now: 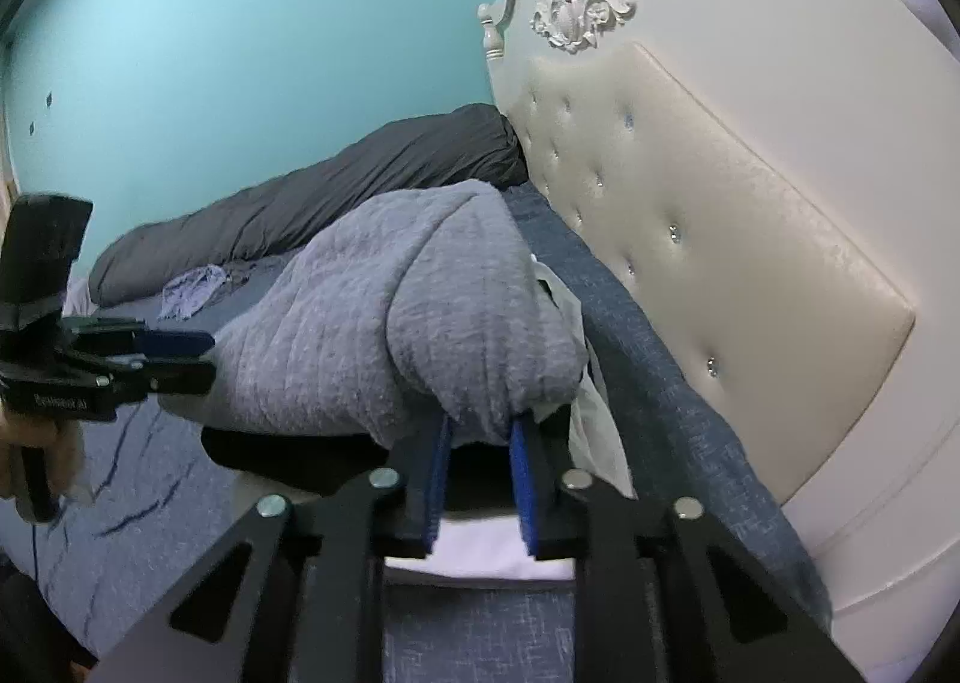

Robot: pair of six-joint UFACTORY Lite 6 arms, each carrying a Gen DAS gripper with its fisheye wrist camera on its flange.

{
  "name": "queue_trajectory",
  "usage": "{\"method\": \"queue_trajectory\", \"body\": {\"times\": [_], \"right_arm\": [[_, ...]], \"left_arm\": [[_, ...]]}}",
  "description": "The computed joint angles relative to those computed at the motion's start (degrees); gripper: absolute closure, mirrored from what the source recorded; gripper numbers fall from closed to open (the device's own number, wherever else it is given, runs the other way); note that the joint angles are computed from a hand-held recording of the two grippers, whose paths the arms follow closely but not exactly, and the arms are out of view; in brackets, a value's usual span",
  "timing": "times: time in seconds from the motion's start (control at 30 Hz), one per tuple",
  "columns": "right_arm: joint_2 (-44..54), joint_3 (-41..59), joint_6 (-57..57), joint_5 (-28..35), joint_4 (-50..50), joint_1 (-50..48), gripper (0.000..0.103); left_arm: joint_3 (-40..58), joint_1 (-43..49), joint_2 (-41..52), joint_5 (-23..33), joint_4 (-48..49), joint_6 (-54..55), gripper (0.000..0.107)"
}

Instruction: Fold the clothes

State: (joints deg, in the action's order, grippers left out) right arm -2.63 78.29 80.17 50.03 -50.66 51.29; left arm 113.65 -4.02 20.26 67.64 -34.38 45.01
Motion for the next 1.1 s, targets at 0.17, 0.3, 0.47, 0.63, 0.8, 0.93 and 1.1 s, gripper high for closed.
{"method": "queue_trajectory", "body": {"times": [0.17, 0.3, 0.47, 0.63, 0.8, 0.93, 1.1], "right_arm": [[1.95, 1.86, -3.21, 7.39, -2.21, 2.79, 0.094], [0.73, 0.93, -6.8, 8.94, -1.19, 2.55, 0.095], [-3.88, -4.88, -0.52, 0.88, -0.08, 1.49, 0.084], [0.18, -3.03, 1.8, 1.87, -1.24, 4.21, 0.062], [4.55, 0.79, 1.89, 4.1, -2.51, 4.14, 0.062], [6.57, 3.21, -0.23, 5.62, -2.58, 3.91, 0.089], [8.95, 5.62, -4.34, 12.37, -3.77, 6.05, 0.102]], "left_arm": [[-0.42, -0.81, -0.2, -0.75, 0.47, 0.29, 0.053], [0.11, -1.34, -0.08, -0.78, 0.81, -0.32, 0.053], [-0.47, -1.31, -0.4, -1.09, 0.97, -0.51, 0.053], [-1.16, -0.86, -0.54, -1.08, 0.31, -0.26, 0.053], [-1.28, -1.27, -0.68, -1.64, 0.97, -0.7, 0.053], [-1.8, -1.77, -1.11, -2.36, 1.54, -0.61, 0.053], [-1.32, -2.41, -0.76, -2.98, 2.61, -0.85, 0.053]]}}
